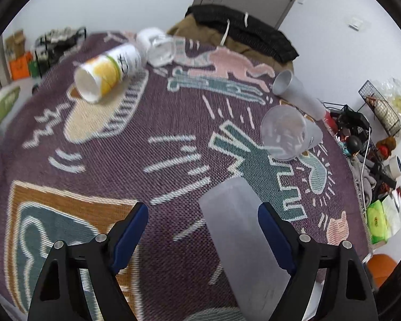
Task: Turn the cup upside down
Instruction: 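Grasp the frosted cup with the left gripper while the right gripper releases it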
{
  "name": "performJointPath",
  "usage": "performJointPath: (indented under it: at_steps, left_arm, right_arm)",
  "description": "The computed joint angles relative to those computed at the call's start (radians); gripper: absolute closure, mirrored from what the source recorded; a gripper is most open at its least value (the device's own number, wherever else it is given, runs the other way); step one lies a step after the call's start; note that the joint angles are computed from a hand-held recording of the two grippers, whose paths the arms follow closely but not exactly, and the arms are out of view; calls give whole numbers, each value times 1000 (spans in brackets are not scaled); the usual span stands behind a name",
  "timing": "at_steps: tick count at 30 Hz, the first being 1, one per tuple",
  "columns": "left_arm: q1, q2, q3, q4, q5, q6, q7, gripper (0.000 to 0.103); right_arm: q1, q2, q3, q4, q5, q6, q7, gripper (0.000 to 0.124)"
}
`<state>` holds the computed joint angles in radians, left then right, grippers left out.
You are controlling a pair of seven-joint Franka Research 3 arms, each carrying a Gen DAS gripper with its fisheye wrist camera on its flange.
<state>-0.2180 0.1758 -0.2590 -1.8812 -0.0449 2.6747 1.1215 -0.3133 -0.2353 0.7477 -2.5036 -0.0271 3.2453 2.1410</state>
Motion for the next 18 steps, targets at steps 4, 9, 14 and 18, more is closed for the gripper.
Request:
performJointPath:
  at_steps: [4,9,14,18]
  left_arm:
    - [2,40,-12,47,-41,-22,12,20]
    - [-7,100,-25,129,-45,-85,-1,23]
    - [-17,162,-39,200,-58,-139,10,29]
    - [-20,194,-45,230,-66,-150,16,29]
  right_arm:
    - [-17,11,15,-5,10,19,-10,39]
    - [-22,22,28,-9,56,42,-54,39]
    - [-14,18,21,-15,116,45,-95,39]
    - [-14,11,15,-18,147,44,-107,39]
